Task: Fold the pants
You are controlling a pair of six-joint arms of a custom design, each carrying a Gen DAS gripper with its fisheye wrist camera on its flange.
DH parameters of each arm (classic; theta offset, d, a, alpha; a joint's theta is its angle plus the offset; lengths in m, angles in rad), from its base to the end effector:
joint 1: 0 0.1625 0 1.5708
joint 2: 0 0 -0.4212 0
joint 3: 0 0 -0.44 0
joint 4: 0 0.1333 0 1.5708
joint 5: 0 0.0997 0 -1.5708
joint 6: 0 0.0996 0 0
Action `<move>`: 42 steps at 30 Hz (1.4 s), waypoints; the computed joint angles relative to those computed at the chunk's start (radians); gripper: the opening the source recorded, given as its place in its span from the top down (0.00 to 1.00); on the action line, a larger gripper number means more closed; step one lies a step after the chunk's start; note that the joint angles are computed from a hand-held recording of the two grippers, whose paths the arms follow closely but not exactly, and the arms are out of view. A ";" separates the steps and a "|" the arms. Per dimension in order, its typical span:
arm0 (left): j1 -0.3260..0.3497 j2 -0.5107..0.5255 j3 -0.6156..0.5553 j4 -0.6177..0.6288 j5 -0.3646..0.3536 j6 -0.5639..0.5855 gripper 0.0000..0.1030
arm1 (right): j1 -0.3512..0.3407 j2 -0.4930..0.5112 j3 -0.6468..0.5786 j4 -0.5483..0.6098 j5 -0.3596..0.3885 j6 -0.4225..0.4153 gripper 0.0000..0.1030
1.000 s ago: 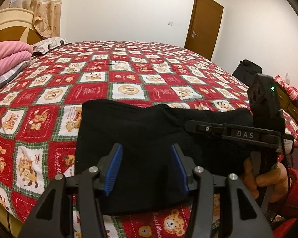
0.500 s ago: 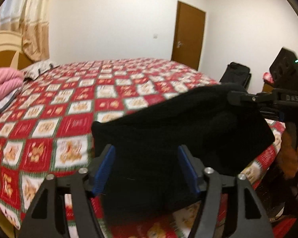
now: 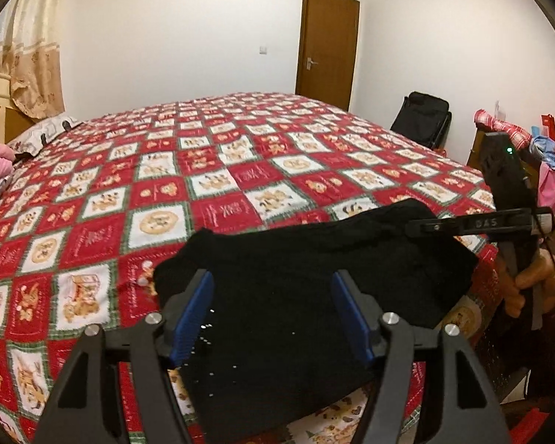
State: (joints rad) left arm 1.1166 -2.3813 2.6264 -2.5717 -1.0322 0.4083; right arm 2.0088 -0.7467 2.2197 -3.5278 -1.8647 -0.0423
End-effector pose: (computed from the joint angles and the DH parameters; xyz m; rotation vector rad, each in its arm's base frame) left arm 0.0548 -0.3081 0.3522 0.7813 2.3410 -0.9892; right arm 0.3002 -0.3946 -0.0273 0.5769 -2.7940 0.7730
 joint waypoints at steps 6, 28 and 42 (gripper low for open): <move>0.027 0.037 0.015 -0.026 0.018 0.006 0.33 | -0.052 0.005 0.028 -0.065 0.082 0.002 0.78; 0.078 0.022 0.071 -0.056 0.079 0.049 0.33 | -0.022 -0.011 0.199 -0.203 0.131 0.026 0.81; -0.023 0.189 0.002 -0.181 0.198 -0.014 0.20 | 0.109 0.084 -0.059 -0.164 -0.202 -0.092 0.79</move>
